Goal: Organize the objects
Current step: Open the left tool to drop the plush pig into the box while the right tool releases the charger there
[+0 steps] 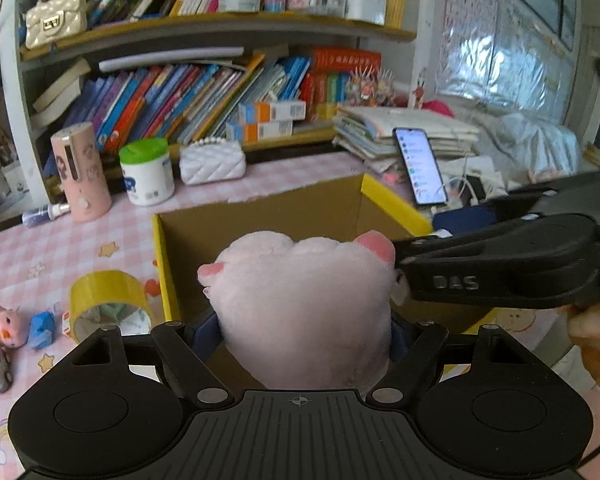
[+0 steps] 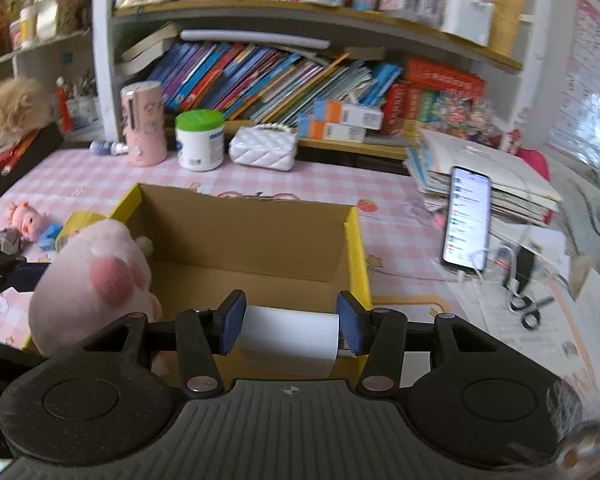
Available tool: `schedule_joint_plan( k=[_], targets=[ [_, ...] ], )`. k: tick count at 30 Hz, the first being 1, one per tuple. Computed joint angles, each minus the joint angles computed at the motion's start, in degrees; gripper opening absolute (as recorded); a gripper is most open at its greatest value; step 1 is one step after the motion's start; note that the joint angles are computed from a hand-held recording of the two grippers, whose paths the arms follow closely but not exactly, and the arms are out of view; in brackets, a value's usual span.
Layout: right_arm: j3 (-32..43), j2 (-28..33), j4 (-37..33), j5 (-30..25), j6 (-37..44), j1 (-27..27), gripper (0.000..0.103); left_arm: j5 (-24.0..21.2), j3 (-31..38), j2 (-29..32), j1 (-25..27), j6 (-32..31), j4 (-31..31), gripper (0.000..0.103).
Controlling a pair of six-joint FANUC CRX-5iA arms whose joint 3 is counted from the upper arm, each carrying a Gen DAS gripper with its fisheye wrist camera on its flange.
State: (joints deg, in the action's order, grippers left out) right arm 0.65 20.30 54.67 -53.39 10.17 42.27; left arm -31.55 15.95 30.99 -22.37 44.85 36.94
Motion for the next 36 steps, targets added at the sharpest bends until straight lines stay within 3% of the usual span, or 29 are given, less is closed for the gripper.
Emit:
schedule_joint_plan(
  k=[12, 17, 31, 36],
  targets=[
    [9.88, 6.44, -14.78, 1.83, 24.36, -4.04, 0.047, -6.55, 9.45, 4.28, -0.39, 14.43, -14.24, 0.081],
    [14.03, 8.95, -19.64, 0.71, 32.41, -4.90, 0.047, -7.49, 10.91, 4.62, -0.85, 16.56, -18.06, 0.083],
    [22.42, 13.35, -28.97, -4.00, 43.50, -6.97, 0.047, -5.82, 9.09, 3.71, -0.79, 16.18, -16.86, 0.086],
    [25.12, 14.47, -31.57, -6.06, 45.66, -7.42, 0.047, -2.46, 5.50, 2.04, -0.70, 13.34, -13.41, 0.090]
  ],
)
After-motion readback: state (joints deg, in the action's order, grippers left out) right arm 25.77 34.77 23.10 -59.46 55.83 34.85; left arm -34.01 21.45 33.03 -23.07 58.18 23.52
